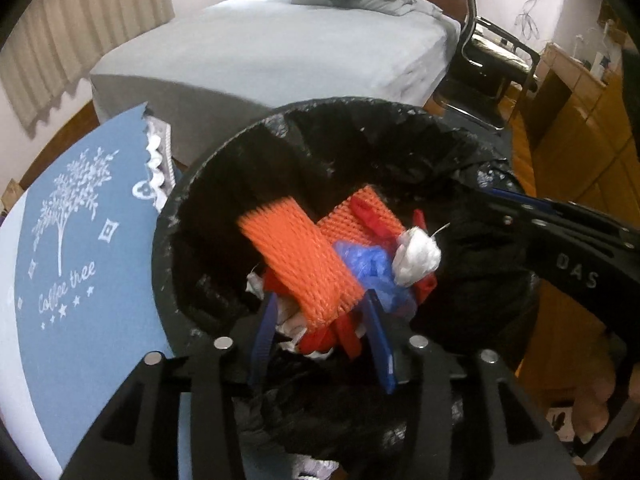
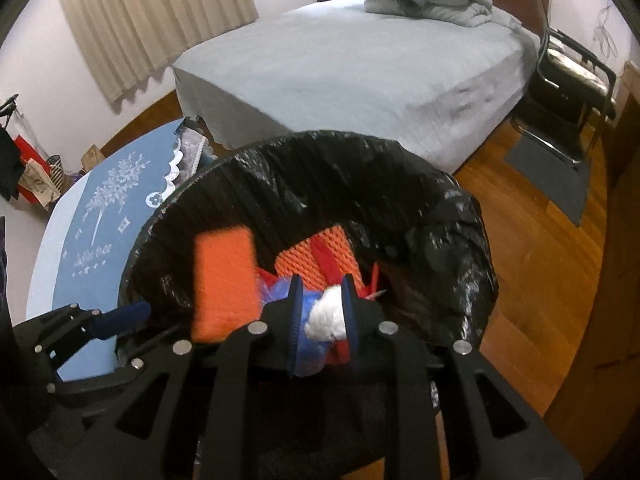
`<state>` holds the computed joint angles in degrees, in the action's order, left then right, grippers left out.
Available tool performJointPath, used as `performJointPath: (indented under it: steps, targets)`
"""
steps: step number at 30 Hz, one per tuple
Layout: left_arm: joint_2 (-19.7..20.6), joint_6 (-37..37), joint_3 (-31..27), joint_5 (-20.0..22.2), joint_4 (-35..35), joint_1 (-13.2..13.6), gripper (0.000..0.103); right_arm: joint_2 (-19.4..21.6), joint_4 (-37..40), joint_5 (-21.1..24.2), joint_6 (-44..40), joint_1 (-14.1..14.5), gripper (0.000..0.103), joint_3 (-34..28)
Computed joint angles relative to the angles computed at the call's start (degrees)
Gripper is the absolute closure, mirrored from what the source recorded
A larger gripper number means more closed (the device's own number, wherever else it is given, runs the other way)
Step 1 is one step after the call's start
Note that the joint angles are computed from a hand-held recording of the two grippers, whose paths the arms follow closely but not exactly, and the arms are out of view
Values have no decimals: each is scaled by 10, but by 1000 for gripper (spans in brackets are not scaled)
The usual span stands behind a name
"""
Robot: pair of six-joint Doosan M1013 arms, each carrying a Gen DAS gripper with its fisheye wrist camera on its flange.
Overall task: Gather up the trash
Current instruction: 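Open both grippers to drop the orange net and foil ball into the bin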
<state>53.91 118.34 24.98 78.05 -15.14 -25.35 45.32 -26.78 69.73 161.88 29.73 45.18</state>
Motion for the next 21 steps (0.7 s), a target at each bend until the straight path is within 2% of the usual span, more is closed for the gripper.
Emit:
performJointPath:
  steps: [4, 6, 8, 12, 14, 19, 21]
  targets:
    - [-9, -3, 16, -11, 2, 4, 42, -4, 7, 0, 7, 2, 82, 12]
    - [-12, -4, 20, -15, 1, 6, 37, -3, 10, 4, 9, 4, 77, 12]
    - [-14, -7, 21, -17, 0, 9, 34, 3, 2, 20, 11, 9, 65, 0]
    - [-28, -19, 36, -32, -4, 17, 21, 10, 1, 35, 5, 14, 58, -16]
    - [-37, -23, 46, -41, -2, 22, 17, 15, -3, 46, 5, 18, 51, -28]
    - [-75, -23, 99, -82, 3, 36, 10, 27, -16, 68, 4, 30, 37, -61]
    - [-89, -21, 117, -96, 5, 42, 9, 32, -22, 79, 1, 36, 34, -79]
